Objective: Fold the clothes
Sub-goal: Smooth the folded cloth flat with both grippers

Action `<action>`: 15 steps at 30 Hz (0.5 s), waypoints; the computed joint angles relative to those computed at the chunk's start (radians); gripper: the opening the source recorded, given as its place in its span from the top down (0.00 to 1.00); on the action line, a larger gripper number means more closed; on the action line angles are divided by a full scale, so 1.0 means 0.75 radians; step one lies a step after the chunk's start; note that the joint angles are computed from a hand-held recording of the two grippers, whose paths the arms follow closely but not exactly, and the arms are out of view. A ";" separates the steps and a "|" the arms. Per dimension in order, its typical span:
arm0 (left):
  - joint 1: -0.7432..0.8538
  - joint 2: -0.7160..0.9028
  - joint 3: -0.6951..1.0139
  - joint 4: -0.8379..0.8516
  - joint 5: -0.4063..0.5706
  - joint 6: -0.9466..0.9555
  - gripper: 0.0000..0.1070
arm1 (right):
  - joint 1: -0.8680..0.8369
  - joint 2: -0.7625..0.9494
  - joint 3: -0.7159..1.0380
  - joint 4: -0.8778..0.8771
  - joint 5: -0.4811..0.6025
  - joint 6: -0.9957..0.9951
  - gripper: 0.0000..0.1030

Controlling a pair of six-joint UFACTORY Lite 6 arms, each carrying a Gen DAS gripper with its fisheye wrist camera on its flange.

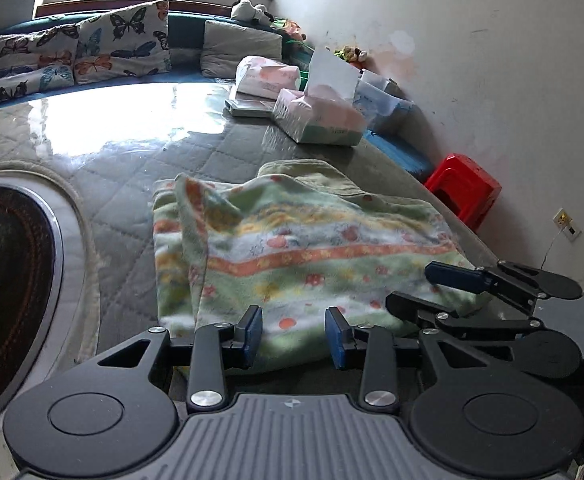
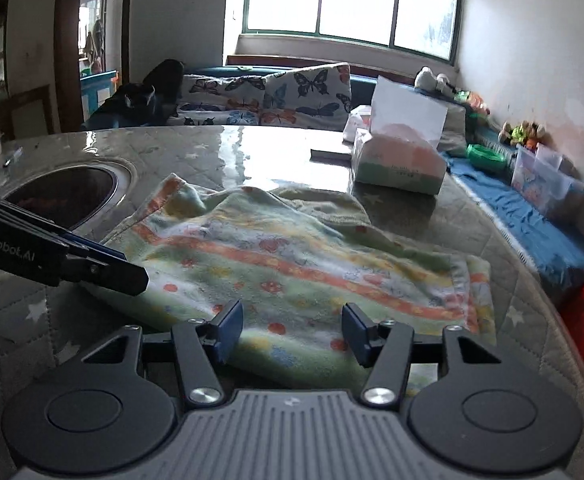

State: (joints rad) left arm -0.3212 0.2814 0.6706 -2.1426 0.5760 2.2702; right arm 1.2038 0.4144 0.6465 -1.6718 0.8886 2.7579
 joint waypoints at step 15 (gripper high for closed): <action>0.042 -0.141 -0.145 -0.030 0.026 0.027 0.40 | 0.097 0.028 0.015 0.069 0.073 0.138 0.22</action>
